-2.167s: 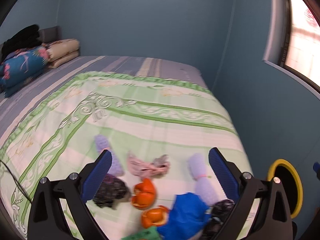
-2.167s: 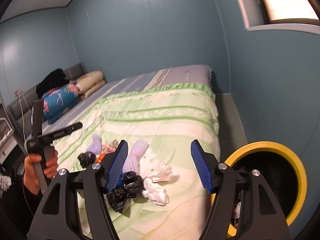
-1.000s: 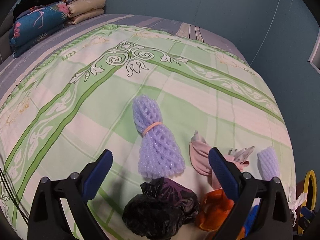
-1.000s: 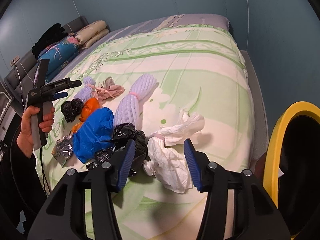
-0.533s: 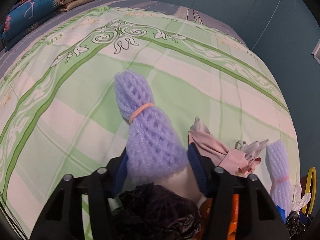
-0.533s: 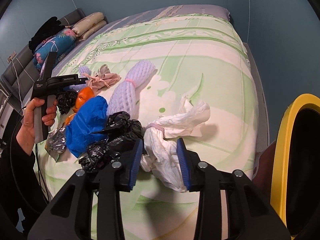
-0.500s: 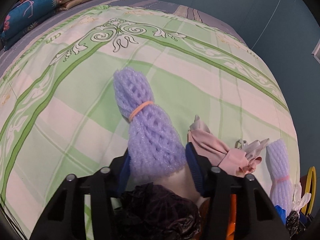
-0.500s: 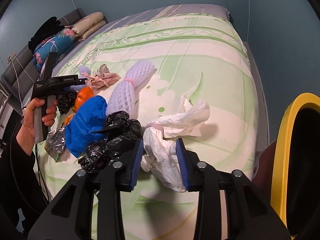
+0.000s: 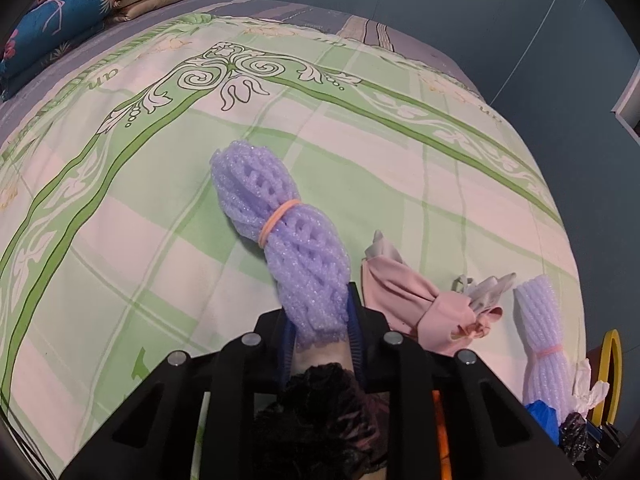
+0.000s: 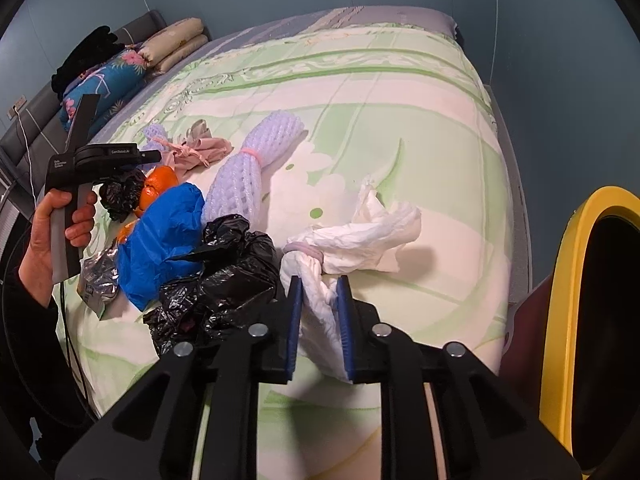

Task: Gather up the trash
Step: 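Carry the foam net and tissue over the yellow bin with both tools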

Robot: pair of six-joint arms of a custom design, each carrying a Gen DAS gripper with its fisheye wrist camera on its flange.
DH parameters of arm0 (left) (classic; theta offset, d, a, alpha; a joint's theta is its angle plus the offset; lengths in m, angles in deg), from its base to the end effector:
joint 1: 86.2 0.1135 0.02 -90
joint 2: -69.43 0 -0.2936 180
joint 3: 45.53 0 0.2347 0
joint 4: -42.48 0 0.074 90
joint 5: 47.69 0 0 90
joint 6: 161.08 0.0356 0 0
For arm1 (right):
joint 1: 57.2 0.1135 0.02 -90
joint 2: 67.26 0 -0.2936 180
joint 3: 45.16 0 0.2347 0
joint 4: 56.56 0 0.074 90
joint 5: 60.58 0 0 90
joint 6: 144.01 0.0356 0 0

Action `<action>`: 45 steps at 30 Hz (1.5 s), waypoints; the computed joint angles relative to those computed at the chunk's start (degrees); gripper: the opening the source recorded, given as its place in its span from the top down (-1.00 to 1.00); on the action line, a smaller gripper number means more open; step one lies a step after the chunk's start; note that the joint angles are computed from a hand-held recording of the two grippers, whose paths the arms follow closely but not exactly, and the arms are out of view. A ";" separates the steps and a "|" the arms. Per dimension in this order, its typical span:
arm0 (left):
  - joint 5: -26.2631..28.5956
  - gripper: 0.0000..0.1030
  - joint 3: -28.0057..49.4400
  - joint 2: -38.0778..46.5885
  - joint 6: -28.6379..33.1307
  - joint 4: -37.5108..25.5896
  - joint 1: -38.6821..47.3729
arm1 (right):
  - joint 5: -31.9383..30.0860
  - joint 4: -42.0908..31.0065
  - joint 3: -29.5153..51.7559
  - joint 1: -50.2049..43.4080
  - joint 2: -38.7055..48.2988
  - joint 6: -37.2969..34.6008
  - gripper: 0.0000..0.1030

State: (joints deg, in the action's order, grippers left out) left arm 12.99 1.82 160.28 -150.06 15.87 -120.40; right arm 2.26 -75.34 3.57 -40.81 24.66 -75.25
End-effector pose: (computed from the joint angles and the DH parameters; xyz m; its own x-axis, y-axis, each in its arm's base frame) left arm 0.2003 -0.1151 0.1467 -0.4945 -0.6987 -0.5170 -0.6961 0.6746 -0.2459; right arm 0.2358 0.0863 0.1530 -0.6238 -0.5195 -0.5840 -0.7326 0.6489 0.2053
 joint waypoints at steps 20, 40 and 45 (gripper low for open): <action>-20.19 0.58 16.41 -3.85 -14.94 -28.31 -22.14 | -14.75 0.72 -3.61 -13.11 -12.90 -2.08 0.76; -31.46 0.58 51.63 12.89 -18.20 -52.70 -36.70 | -31.39 -27.46 8.80 -34.57 -26.30 -12.77 0.76; -31.93 0.58 59.10 17.31 -10.26 -49.44 -37.28 | -36.45 -34.85 12.07 -42.45 -25.46 -19.05 0.76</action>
State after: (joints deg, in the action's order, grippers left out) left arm -18.94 60.91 177.59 -160.32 -33.56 -157.68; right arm -34.18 -110.18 15.64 -83.26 -0.80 -94.30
